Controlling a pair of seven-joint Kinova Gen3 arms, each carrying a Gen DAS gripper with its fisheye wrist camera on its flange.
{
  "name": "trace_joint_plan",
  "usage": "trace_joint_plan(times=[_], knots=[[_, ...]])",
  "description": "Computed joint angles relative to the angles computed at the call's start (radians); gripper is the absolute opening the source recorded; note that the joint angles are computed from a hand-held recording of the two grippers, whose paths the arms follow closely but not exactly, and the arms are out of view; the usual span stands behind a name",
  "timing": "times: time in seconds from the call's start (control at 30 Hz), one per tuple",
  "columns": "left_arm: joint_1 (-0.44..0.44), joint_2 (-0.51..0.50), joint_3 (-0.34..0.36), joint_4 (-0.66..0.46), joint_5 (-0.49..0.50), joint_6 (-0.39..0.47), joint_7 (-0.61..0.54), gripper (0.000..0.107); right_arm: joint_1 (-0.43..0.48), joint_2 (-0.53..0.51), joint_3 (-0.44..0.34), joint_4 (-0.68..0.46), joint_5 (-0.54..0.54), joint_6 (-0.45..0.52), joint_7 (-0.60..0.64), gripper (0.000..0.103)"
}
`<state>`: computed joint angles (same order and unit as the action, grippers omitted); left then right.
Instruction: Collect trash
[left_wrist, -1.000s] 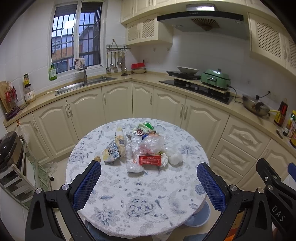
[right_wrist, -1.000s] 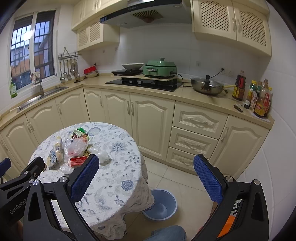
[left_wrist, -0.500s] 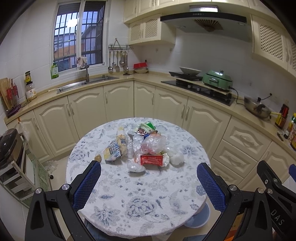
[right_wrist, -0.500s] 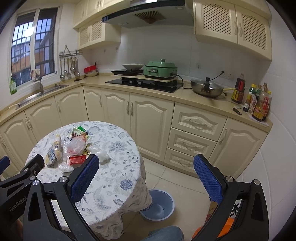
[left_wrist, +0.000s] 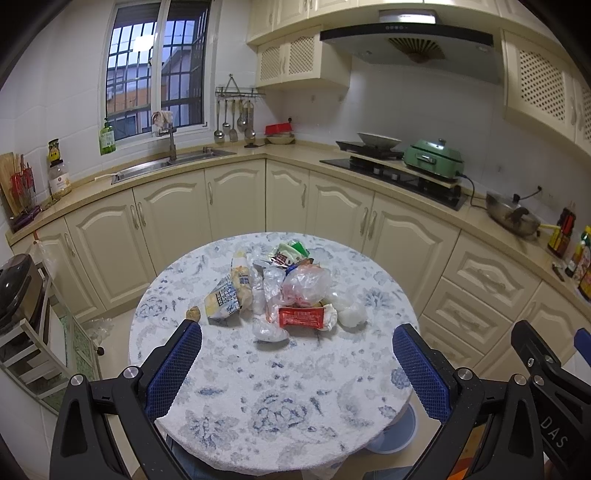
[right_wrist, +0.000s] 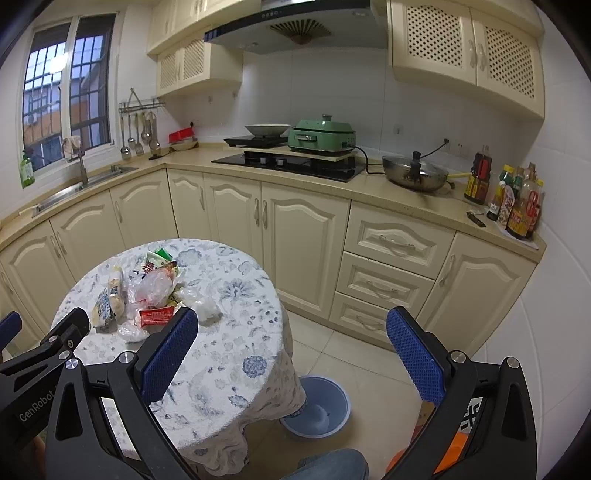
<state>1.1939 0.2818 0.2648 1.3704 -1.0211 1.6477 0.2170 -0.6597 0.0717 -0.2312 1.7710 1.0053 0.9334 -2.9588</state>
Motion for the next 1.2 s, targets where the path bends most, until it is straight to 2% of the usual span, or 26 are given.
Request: trace_joint_plan(times=[0.73,1.2], knots=[[-0.022,-0.012,0.001,0.017,0.013,-0.029,-0.007,0.101,-0.002,0.017,0.007,-0.011,-0.013,0.008,0.016,0.103],[-0.167,-0.134,0.038,0.155,0.104,-0.119,-0.002,0.101,-0.09,0.13,0.033,-0.154,-0.065,0.082,0.134,0.103]])
